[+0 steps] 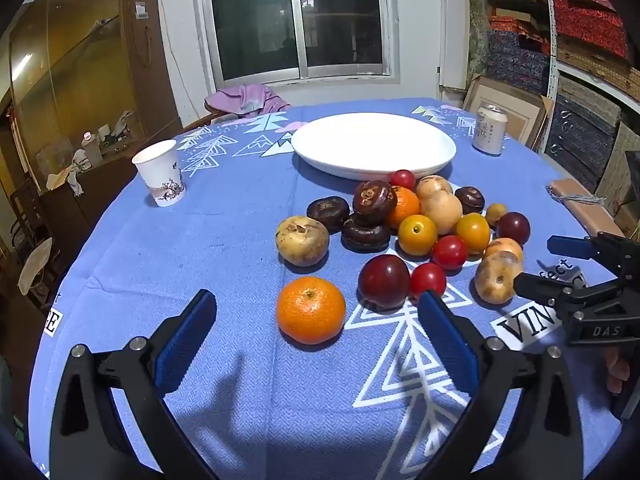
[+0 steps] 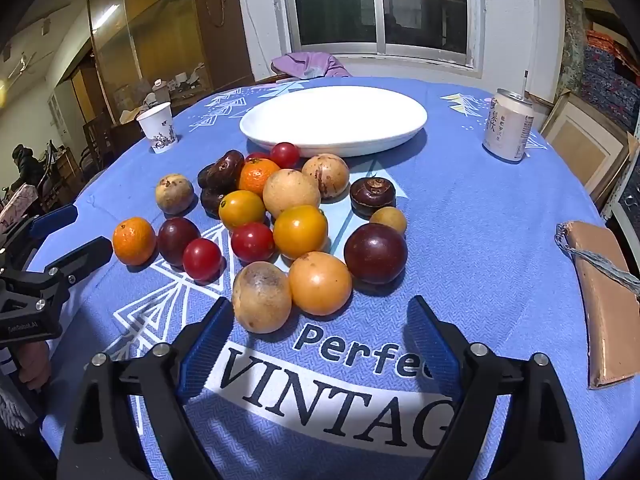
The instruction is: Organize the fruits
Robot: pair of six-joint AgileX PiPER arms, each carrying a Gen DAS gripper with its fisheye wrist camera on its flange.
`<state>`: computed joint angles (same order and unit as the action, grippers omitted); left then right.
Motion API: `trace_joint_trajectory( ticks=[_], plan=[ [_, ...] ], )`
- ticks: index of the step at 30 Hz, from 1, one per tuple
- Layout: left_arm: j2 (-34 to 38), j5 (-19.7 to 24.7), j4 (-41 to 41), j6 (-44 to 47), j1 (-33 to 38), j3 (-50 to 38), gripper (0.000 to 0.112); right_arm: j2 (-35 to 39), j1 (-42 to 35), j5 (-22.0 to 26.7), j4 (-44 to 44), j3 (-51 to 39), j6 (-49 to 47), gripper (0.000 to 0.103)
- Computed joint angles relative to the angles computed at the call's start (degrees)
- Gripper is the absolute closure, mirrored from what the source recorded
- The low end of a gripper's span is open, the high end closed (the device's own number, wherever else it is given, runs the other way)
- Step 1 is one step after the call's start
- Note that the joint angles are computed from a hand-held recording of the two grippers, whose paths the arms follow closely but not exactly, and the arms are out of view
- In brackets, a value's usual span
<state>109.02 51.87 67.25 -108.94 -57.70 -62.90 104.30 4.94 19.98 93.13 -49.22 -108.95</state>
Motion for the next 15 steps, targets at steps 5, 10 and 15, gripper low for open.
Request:
trace_joint_trajectory(
  ticks=[5,10,15],
  plan=[
    [0.3,0.5,-0.2,0.3,-0.3,-0.4,0.013,-0.1,-0.3,0.5,1.9,0.3,-2.1,0.006],
    [0.4,0.0,0.0,-0.7,-0.2,0.3,0.013,0.2,-0.3,0.2,0.7,-0.2,-0.7,0.006],
    [1.2,1.1,-0.1,-1.3,-1.3,-0.2,0.013,-0.5,-0.4,0.3,0.2,0.3,-0.3,0.006]
  ],
)
